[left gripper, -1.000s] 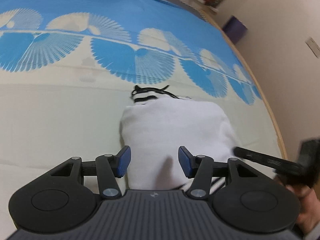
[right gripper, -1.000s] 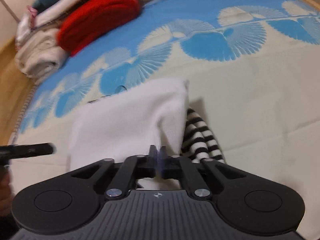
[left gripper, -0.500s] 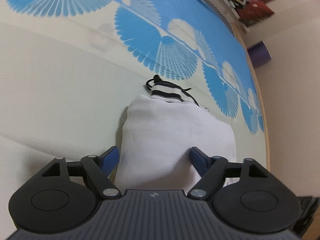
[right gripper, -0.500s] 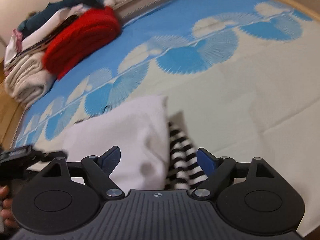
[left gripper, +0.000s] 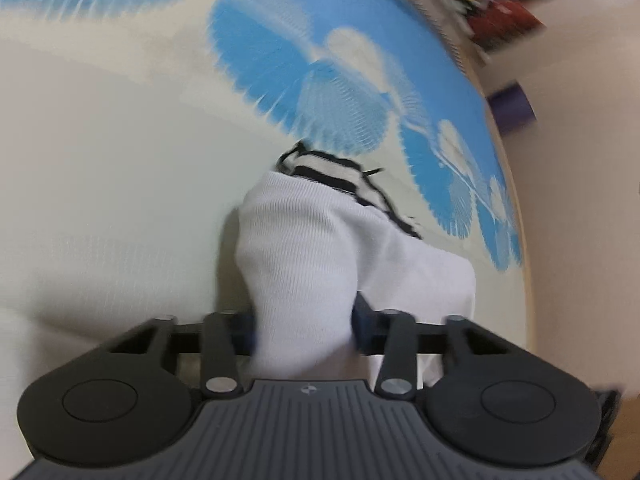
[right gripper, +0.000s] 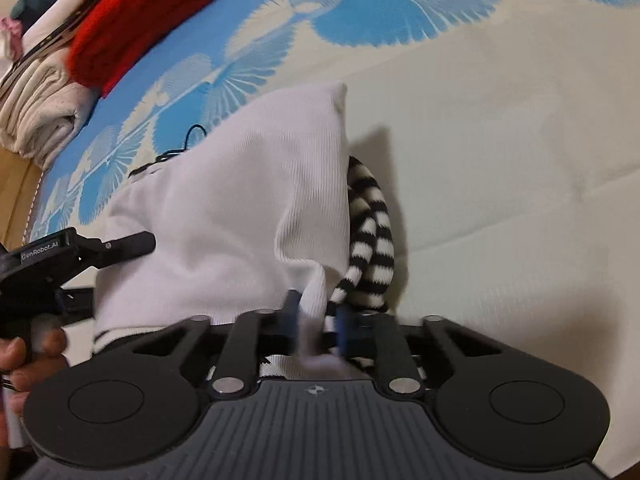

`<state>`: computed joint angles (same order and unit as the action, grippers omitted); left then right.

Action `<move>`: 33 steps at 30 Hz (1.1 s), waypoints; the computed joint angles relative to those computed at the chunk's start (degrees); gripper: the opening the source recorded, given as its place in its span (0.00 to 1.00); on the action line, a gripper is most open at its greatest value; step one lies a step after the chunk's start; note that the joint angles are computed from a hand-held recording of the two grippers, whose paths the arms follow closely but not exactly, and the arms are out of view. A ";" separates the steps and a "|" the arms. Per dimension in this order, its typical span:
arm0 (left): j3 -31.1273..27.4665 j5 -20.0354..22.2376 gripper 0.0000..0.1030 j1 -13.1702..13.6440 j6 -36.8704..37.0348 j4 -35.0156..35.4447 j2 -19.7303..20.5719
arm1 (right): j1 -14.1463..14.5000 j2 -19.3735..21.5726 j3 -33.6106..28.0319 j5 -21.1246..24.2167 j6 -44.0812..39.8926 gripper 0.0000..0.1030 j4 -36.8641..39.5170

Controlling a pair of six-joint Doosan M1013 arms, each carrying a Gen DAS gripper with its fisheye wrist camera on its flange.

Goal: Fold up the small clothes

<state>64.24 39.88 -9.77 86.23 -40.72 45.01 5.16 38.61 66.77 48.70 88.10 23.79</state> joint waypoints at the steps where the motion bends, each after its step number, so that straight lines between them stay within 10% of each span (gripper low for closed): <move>1: 0.68 -2.23 0.40 -0.45 0.40 2.99 -1.11 | -0.11 -0.26 0.38 -0.96 -0.62 0.10 1.57; 9: 4.48 -14.57 0.49 1.07 4.12 10.43 -5.91 | 1.15 -0.76 1.21 -10.37 -13.81 0.06 19.34; 13: 6.89 -20.02 0.60 2.18 -10.97 23.74 -7.69 | 3.36 1.07 -1.68 -11.47 -9.47 0.06 13.59; 20: 6.42 -7.24 0.59 2.84 11.11 14.06 -7.67 | 5.29 4.23 -6.56 -8.99 6.85 0.06 -4.76; 25: 5.21 0.97 0.63 0.19 3.79 32.60 -5.75 | 6.42 3.29 -5.22 -11.47 12.58 0.17 -13.22; 29: 8.16 -1.92 0.62 1.47 4.06 25.19 -8.25 | 6.61 0.41 -1.04 -17.13 7.24 0.31 -11.80; 33: 6.39 4.34 0.61 1.33 3.15 27.12 -7.07 | 6.04 1.75 -3.33 -7.70 -1.03 0.31 -7.87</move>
<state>70.63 44.22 -8.43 89.37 -13.60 37.93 11.20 40.35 63.45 41.00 87.07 15.92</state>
